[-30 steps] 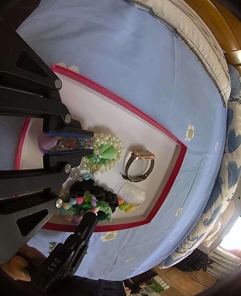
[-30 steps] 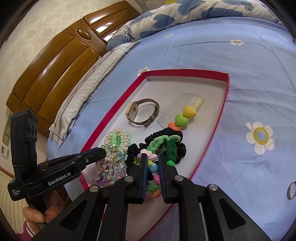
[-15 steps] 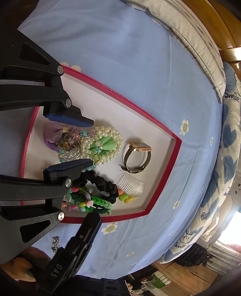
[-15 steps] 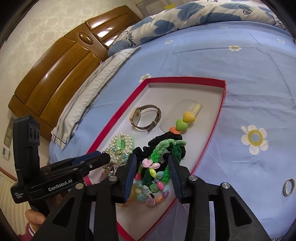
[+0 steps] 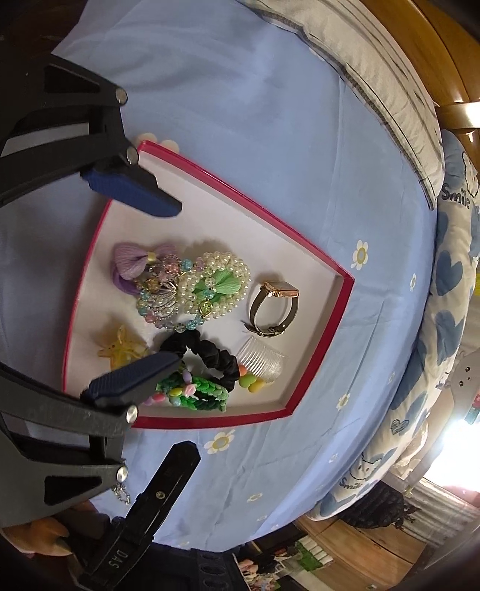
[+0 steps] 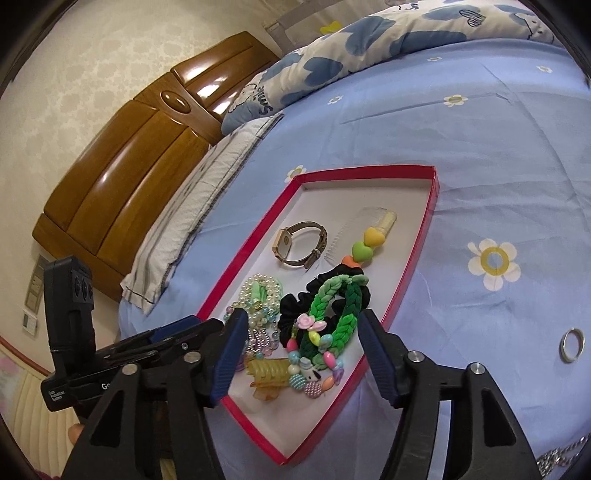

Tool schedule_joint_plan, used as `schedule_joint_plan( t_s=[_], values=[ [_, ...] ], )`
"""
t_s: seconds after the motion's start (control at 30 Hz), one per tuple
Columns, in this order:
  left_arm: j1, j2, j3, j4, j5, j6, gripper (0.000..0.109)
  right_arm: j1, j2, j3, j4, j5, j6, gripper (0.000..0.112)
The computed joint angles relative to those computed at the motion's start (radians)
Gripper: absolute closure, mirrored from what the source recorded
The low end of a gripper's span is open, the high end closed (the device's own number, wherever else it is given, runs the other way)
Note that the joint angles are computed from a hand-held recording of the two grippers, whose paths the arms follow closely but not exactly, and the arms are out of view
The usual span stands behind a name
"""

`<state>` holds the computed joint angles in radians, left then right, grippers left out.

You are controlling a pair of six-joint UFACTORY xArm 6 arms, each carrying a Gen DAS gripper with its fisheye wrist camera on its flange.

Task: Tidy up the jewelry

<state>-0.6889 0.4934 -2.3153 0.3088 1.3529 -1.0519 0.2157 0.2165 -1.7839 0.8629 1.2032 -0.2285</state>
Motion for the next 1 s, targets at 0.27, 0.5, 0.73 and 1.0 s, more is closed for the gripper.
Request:
schedule_joint_plan(
  t_s=[0.27,0.5,0.73,1.0],
  values=[
    [-0.031,-0.095,0.136,0.025,-0.034,-0.101,0.028,-0.026,-0.083,0.106,0.083,-0.010,0.013,0.029],
    [-0.091,-0.154,0.221,0.087,-0.041,-0.196,0.028,-0.045,-0.229,0.280,0.120,-0.059,-0.018,0.027],
    [-0.127,-0.210,0.317,0.104,-0.056,-0.255,0.027,-0.048,-0.348,0.400,0.088,-0.138,-0.054,0.026],
    [-0.217,-0.099,0.050,0.293,0.185,-0.160,0.011,-0.042,-0.405,0.379,-0.064,-0.187,-0.055,0.019]
  ],
)
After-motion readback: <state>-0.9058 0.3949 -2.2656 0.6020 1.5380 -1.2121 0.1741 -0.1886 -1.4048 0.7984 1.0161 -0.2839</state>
